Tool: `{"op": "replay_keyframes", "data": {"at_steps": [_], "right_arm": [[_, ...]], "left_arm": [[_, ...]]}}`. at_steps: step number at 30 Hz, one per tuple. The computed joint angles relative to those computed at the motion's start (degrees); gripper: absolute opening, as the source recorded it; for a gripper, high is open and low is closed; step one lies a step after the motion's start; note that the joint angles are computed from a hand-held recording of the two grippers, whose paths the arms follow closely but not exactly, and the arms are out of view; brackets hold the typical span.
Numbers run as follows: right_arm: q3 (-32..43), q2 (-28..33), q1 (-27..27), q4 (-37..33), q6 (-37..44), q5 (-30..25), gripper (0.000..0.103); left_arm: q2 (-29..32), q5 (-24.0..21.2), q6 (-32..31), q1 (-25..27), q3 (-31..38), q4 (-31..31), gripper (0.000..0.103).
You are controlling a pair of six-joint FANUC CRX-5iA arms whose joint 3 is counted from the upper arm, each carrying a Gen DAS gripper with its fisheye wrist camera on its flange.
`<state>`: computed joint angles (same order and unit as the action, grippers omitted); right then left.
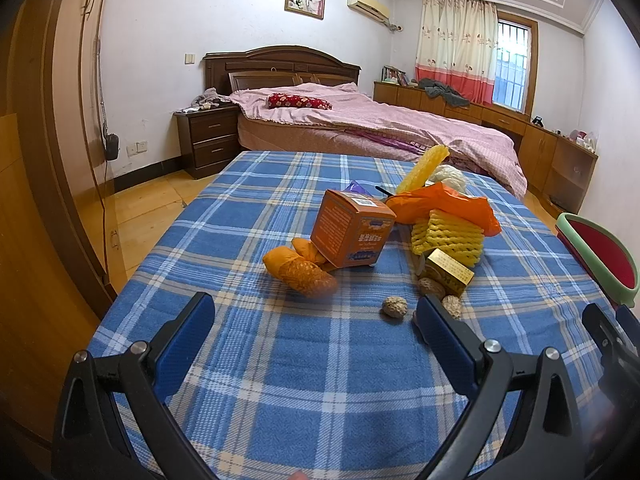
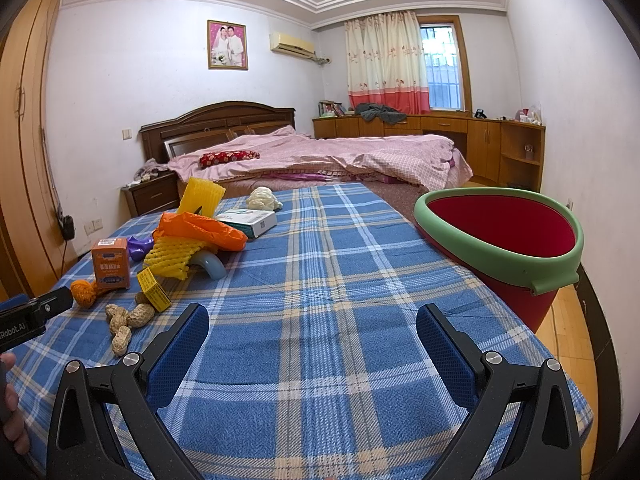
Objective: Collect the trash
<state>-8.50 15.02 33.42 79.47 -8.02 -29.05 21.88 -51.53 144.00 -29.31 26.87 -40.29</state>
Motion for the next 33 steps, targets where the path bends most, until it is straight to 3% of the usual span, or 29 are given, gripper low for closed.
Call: {"op": "replay_keyframes", "data": {"at_steps": [33], "right_arm": [[-0.16,-0.18,0.10,-0.33,0.15,0.11,0.103]], "left_arm": [[0.30,0.28,-0.09,0.32,0.15,0.92,0.100]]}}
